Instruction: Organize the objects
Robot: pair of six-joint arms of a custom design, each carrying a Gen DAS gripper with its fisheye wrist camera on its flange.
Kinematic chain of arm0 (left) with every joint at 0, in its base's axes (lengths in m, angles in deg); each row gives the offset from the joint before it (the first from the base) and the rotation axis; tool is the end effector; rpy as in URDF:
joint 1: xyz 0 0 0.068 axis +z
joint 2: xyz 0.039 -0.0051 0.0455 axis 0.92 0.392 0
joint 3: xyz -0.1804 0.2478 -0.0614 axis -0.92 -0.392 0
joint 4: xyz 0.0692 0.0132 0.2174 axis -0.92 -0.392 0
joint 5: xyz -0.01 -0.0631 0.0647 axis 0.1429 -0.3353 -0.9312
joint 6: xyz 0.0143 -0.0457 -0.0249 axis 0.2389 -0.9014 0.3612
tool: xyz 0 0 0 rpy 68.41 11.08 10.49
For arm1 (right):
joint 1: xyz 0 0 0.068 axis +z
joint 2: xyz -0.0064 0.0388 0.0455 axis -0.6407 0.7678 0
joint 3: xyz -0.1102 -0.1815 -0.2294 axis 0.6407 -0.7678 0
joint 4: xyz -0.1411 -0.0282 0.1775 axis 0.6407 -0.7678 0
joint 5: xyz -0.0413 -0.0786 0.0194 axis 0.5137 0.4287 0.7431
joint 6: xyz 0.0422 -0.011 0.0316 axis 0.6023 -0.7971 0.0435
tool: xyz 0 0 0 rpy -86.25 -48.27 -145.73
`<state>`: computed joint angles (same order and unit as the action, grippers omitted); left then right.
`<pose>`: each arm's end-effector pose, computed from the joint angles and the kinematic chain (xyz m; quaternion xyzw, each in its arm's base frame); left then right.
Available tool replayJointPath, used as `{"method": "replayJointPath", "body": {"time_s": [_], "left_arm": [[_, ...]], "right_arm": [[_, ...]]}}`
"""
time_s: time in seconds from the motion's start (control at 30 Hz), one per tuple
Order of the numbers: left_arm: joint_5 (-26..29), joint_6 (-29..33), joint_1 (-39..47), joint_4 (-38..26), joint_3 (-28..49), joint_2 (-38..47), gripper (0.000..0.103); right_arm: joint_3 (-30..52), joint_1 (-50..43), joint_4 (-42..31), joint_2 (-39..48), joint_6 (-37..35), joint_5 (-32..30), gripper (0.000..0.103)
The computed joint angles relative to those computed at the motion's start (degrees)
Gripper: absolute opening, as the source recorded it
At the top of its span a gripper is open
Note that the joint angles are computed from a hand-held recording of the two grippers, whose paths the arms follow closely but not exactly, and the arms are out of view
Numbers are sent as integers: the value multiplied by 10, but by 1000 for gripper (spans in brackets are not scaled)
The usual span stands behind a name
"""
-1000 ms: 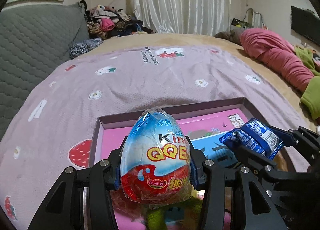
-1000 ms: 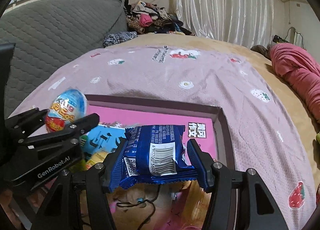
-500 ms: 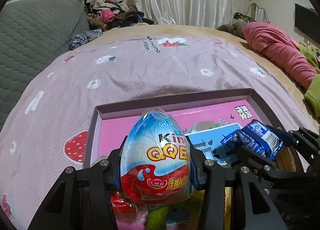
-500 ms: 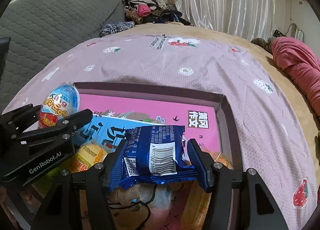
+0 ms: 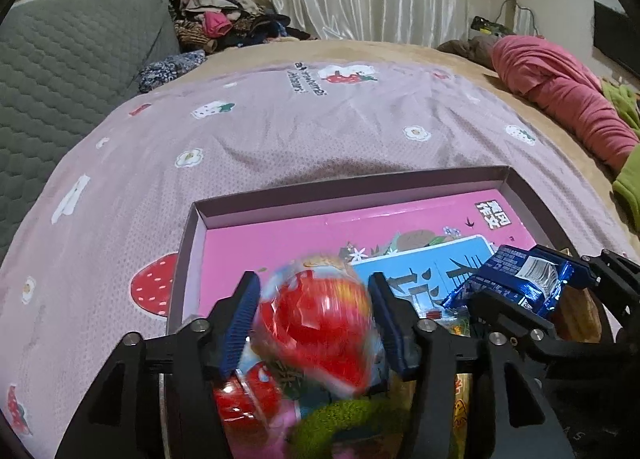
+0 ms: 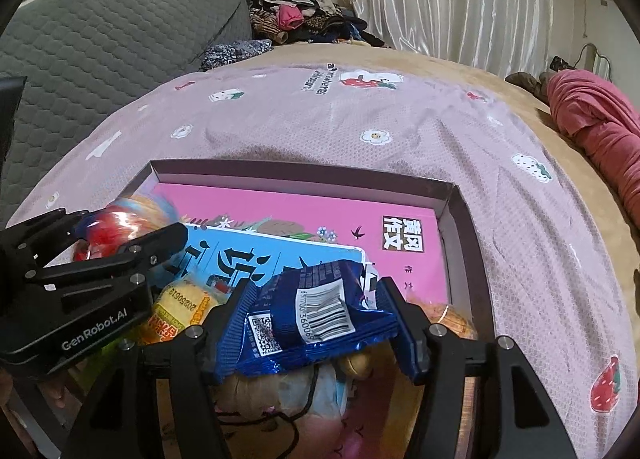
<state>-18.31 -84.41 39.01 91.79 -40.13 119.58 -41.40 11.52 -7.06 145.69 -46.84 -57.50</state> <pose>0.2242 -0.1114 0.1153 0.1158 0.9183 -0.0361 0.3768 0.1499 0.1602 0.1372 -0.0460 0.9284 0.0253 0.3679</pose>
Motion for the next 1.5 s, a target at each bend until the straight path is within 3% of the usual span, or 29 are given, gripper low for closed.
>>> {"method": "replayJointPath", "body": {"time_s": [0.33,0.67,0.97,1.1,1.23,1.33,1.5], "left_arm": [[-2,3,-1,2,1,4,67],[-3,0,3,-17,-4,-23,78],[-22,-8,-7,-31,-25,-90,82],[-21,-8,-5,-32,-32,-111,82],[-44,-13,-16,-51,-33,-137,84],[-54,-17,-22,-71,-35,-165,103],[-58,-28,-31,-119,-46,-228,103]], "right_arm": [[-1,6,-4,-5,6,9,64],[-6,8,-14,-32,23,6,75],[-3,33,-54,-90,45,45,91],[-4,40,-66,-109,51,55,93],[1,47,-90,-131,60,58,94],[1,63,-113,-165,73,69,99],[16,110,-198,-224,121,114,102]]}}
